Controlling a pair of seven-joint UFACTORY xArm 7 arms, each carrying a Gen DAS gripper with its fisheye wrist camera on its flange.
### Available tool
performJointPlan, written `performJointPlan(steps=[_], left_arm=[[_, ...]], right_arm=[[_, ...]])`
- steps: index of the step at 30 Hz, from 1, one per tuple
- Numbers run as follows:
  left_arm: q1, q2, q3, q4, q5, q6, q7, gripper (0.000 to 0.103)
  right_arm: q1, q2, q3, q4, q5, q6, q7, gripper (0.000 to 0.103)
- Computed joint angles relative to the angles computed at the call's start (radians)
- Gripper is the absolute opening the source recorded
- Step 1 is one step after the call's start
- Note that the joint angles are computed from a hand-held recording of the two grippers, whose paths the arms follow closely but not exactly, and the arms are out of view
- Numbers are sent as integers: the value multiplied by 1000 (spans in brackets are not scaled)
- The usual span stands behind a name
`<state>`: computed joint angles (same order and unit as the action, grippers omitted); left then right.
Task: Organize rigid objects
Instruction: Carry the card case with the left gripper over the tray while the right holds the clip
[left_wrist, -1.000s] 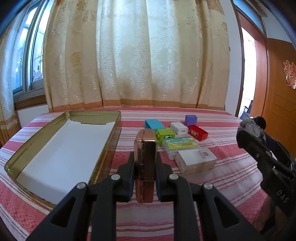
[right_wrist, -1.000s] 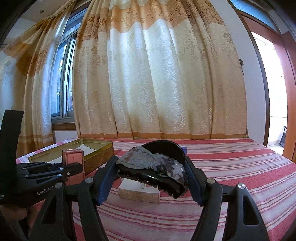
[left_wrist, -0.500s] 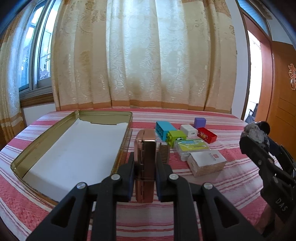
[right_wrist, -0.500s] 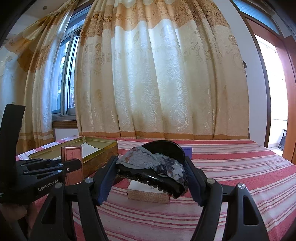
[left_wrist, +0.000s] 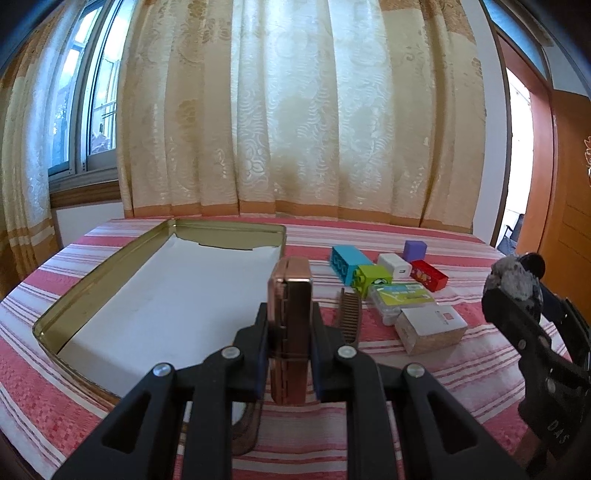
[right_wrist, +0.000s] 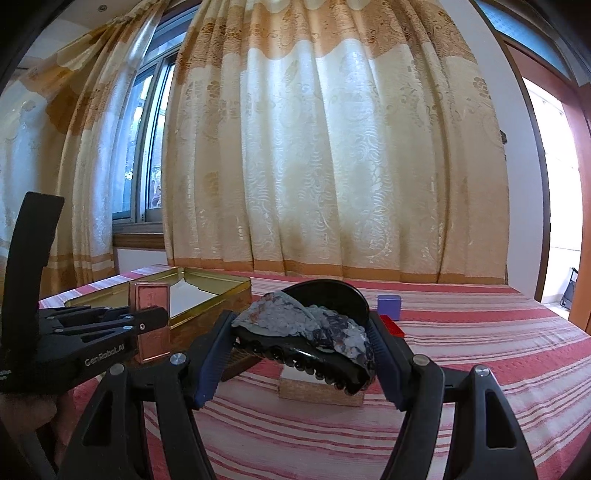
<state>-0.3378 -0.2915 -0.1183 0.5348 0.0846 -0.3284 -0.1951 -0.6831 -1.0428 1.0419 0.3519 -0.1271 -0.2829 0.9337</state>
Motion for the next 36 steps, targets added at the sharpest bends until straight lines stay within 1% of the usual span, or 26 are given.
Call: performJointPlan(steps=[4,6,8,10,15,20,22,23,24,26,29,31,32,33,35,36], left_arm=[[-15,2,30,0,17,-1,-10,16],[-39,1,61,-1,39,-2,-25,16],[-45,2,72,-1,52,-4,-32,16],[-37,2,66,-1,53,-3,-33,16],[-66,-1,111,-6,99,-16,-48,17],[-59,-1,112,-20,133,-60,-51,16],[-29,-1,80,-26,115,-81,-39,16],[-25,0,79,-27,116,-89,-40,16],[-51,4,119,-23,155,-91,-65,17],[-61,9,141,-18,189,-94,-90,17],[-40,10,119,-20,191,-98,-89,16],[-51,8,140,-23,222,-109,-110,17],[-49,4,141,-26,229,-111,-116,17],[-38,4,129,-28,221,-114,-113,17],[-56,1,162,-30,265,-129,-142,16],[-53,0,161,-32,273,-135,-146,16]], right_arm=[[-8,9,16,17,-3,0,-1,71],[-11,9,24,23,-3,-2,1,71],[-17,5,34,29,-1,-5,5,71],[-21,1,43,33,0,-7,9,71],[-32,5,58,48,-5,-15,10,71],[-33,25,54,53,-5,-17,10,71],[-31,35,49,53,-3,-17,9,71],[-31,37,49,54,-2,-17,8,71],[-31,39,50,55,-1,-15,7,71],[-31,41,50,59,-1,-11,5,71],[-30,40,50,59,-1,-10,3,71],[-30,37,52,59,0,-9,3,71],[-31,36,52,59,0,-10,4,71],[-31,36,53,59,0,-9,4,71],[-30,34,53,58,1,-10,5,71],[-30,33,53,58,1,-11,6,71]])
